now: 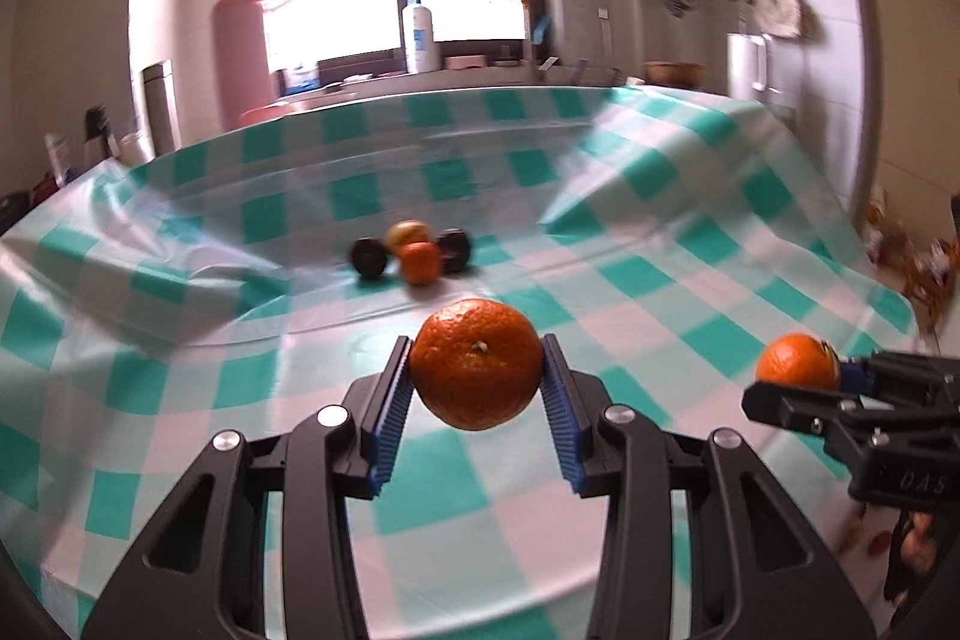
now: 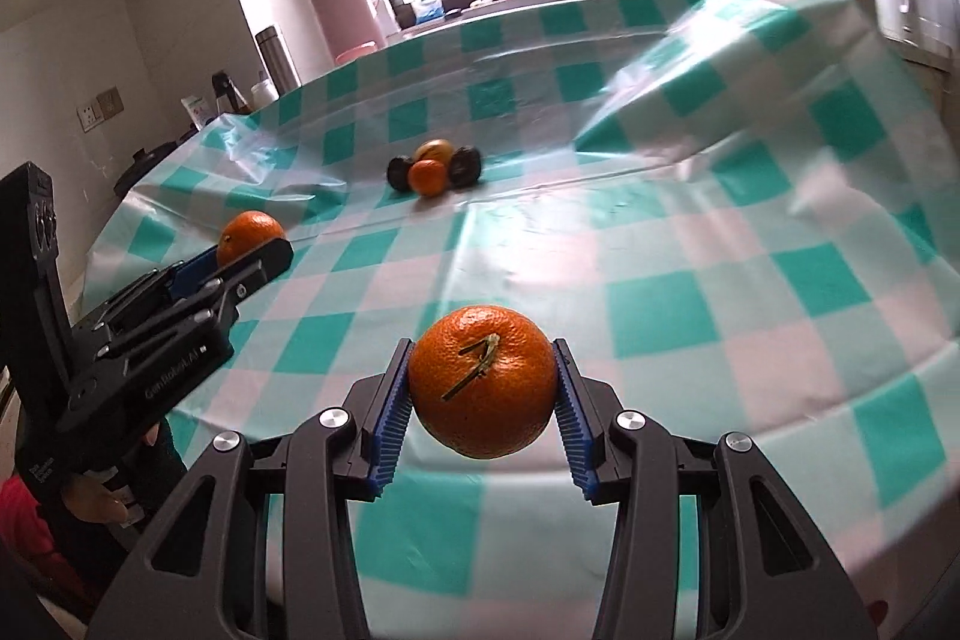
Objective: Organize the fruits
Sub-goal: 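Carry both tangerines from the table toward the white box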
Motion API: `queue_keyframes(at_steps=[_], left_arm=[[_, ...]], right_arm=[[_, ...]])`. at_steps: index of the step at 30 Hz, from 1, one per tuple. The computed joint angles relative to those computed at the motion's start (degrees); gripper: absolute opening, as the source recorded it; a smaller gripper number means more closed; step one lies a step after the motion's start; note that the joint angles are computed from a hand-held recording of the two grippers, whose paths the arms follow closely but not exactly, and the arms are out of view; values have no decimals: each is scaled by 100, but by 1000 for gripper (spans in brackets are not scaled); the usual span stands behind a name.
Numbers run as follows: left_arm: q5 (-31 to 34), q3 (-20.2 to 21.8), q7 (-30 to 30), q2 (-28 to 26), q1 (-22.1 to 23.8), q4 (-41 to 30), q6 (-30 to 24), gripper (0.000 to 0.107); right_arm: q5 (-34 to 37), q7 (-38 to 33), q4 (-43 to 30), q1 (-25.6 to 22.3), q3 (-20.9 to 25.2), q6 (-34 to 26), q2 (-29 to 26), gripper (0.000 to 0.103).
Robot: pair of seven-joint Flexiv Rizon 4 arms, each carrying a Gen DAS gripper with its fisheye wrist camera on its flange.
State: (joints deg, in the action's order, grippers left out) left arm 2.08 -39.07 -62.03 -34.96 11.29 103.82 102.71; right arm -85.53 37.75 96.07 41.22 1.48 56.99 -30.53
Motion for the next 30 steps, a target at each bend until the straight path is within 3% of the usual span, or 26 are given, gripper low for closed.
queue_keyframes(at_steps=[9, 17, 26, 30], left_arm=[[399, -531, 422, 161, 140, 439, -50, 42], [582, -938, 1001, 190, 85, 777, -142, 42], [407, -1585, 1938, 140, 189, 1168, -837, 42], [220, -1652, 2434, 105, 23, 1224, -1356, 42]], right_arm=[[-603, 943, 1190, -139, 399, -712, 789, 44], [-410, 1759, 2259, -243, 926, -1544, 1410, 44], [691, 2209, 3040, -196, 1316, -1952, 1707, 44], [1670, 1977, 3261, -211, 1423, -1806, 1678, 44]])
